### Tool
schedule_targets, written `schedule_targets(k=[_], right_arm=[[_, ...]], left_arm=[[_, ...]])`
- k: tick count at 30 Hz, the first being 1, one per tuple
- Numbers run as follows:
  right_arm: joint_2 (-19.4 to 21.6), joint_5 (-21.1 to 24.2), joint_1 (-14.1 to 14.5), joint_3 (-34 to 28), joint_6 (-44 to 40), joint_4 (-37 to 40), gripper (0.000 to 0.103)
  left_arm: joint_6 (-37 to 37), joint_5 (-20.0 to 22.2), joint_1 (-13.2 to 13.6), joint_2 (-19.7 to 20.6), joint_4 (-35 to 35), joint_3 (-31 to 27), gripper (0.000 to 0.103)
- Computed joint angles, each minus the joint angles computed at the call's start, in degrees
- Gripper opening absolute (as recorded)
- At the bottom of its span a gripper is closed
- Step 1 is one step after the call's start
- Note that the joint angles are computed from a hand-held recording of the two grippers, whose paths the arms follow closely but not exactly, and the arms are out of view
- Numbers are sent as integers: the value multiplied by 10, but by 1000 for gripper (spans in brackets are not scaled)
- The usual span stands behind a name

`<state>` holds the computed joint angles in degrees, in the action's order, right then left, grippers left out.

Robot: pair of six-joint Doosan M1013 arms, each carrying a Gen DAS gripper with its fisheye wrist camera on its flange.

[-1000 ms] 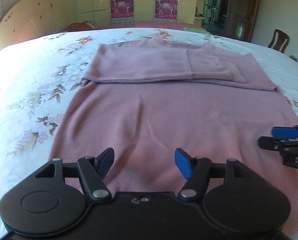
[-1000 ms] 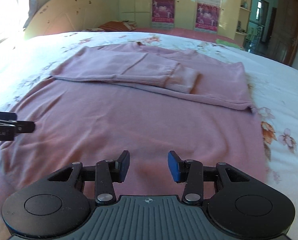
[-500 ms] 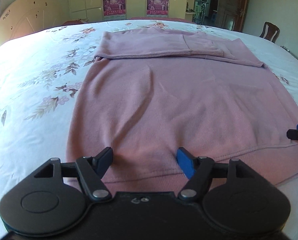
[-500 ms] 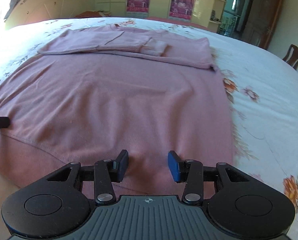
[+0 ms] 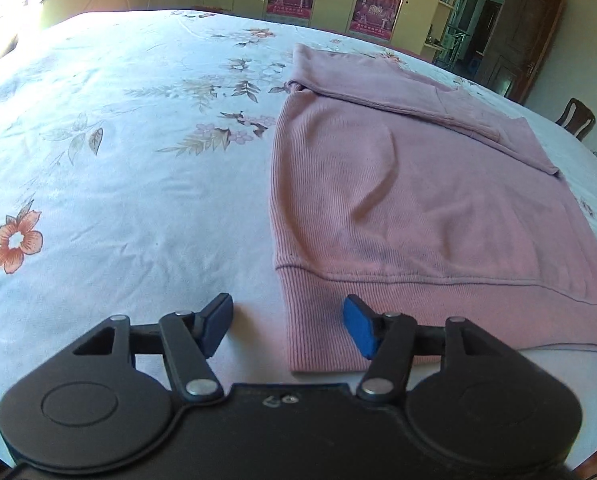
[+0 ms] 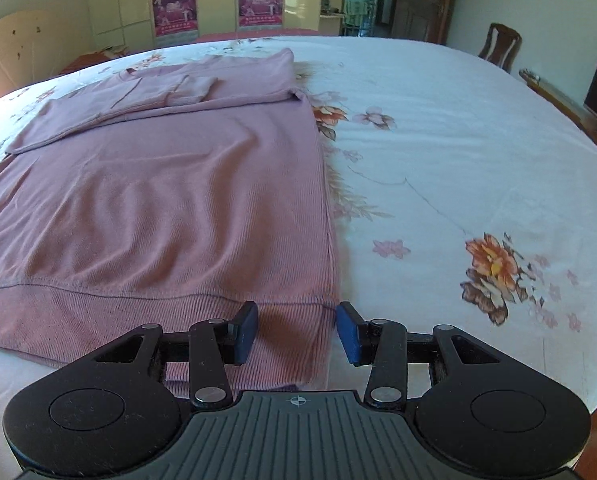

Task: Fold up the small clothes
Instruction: 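Grasp the hem with the right gripper while the left gripper grasps the hem beside it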

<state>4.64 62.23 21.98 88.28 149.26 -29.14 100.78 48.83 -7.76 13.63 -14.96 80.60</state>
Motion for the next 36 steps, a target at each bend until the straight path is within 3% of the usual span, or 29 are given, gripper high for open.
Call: schedule_targets(k=[3, 5, 8, 9, 12, 16, 24, 32, 36], right_arm=[[-7, -12, 0, 9, 24, 16, 43], [-10, -15, 0, 9, 32, 27, 43], [-11, -14, 0, 9, 37, 38, 39], [-12, -17, -1, 9, 34, 45, 22], [-12, -25, -7, 8, 19, 62, 13], [-22, -51, -19, 12, 20, 85, 11], [-22, -139, -49, -18, 43, 58, 10], [48, -196, -99, -112, 12, 33, 10], [98, -216, -128, -172, -20, 54, 10]], left_arm=[[26, 18, 7, 6, -47, -8, 50], [51, 50, 10, 13, -76, -19, 23], [60, 83, 10, 26, -88, -39, 11], [59, 98, 13, 32, -98, -47, 10], [68, 115, 18, 42, -120, -61, 8], [69, 120, 24, 47, -150, -73, 7], [81, 71, 20, 72, -213, -134, 8], [53, 25, -5, 156, -211, -270, 7], [9, 21, -18, 215, -185, -361, 7]])
